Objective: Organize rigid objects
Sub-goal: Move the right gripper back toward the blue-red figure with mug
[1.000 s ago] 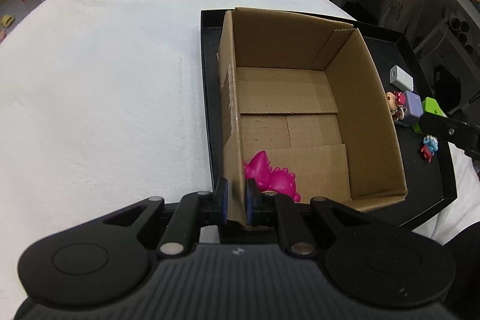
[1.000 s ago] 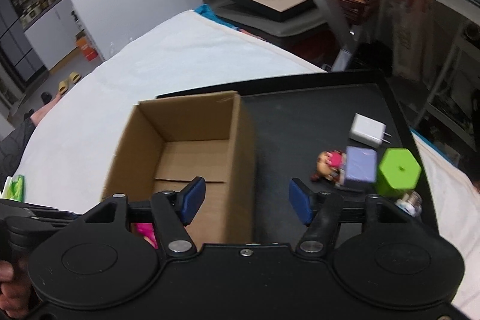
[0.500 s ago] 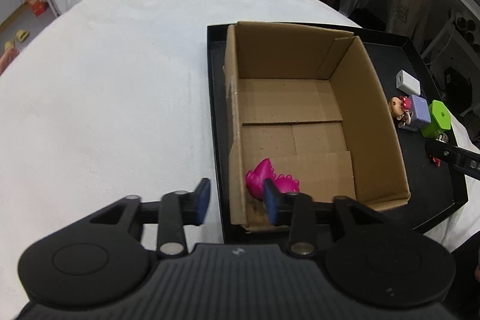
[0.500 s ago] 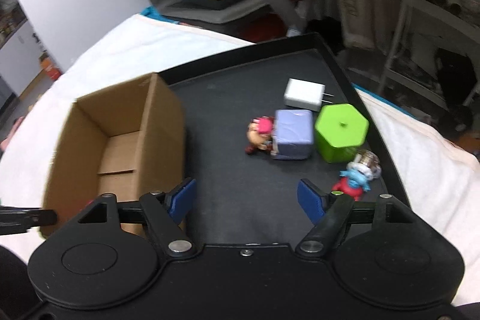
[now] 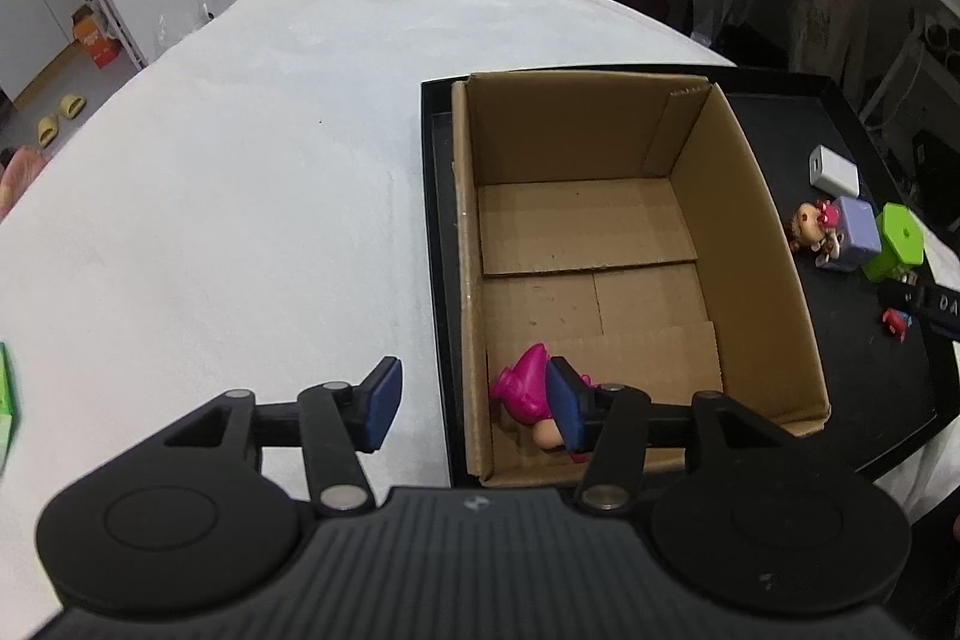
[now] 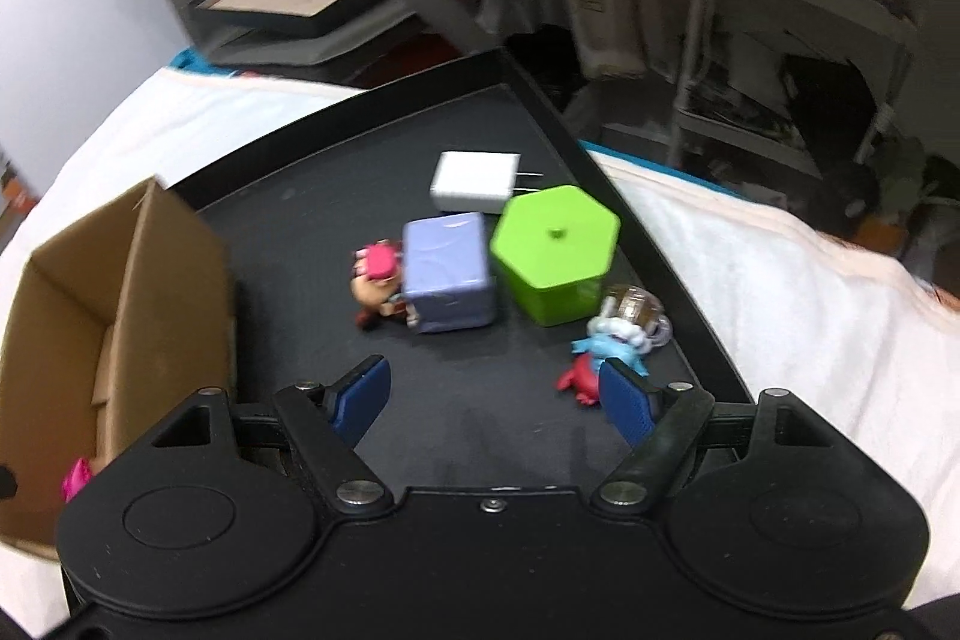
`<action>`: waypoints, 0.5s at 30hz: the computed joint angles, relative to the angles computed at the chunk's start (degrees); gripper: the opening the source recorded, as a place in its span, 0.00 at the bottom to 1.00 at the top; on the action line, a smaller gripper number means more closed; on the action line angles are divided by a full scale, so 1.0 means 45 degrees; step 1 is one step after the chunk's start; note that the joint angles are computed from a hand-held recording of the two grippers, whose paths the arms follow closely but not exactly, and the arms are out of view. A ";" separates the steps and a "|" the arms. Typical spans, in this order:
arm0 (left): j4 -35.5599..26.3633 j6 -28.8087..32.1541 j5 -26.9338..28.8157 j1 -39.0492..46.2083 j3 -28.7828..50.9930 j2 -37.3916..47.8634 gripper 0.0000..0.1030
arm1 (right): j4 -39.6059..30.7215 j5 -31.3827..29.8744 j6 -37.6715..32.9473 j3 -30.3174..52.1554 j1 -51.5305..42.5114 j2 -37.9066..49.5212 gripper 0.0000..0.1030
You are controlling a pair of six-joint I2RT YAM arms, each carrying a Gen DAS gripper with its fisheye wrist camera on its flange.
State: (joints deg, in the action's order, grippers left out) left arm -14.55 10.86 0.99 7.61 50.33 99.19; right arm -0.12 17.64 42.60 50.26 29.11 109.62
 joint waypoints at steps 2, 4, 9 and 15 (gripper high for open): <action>-0.0110 -0.0026 -0.0058 -0.0088 0.0121 0.0140 0.50 | -0.0056 0.0044 0.0241 0.0043 -0.0159 0.0167 0.74; -0.0099 -0.0085 -0.0334 -0.0257 0.0169 0.0223 0.50 | -0.0320 0.0079 0.0470 0.0281 -0.0295 0.0482 0.74; -0.0075 -0.0086 -0.0832 -0.0759 0.0262 0.0464 0.50 | -0.0706 -0.0135 0.0979 0.0665 -0.0671 0.1131 0.74; -0.0025 -0.0140 -0.0923 -0.1136 0.0363 0.0685 0.50 | -0.0726 -0.0538 0.1087 0.1010 -0.0987 0.1720 0.74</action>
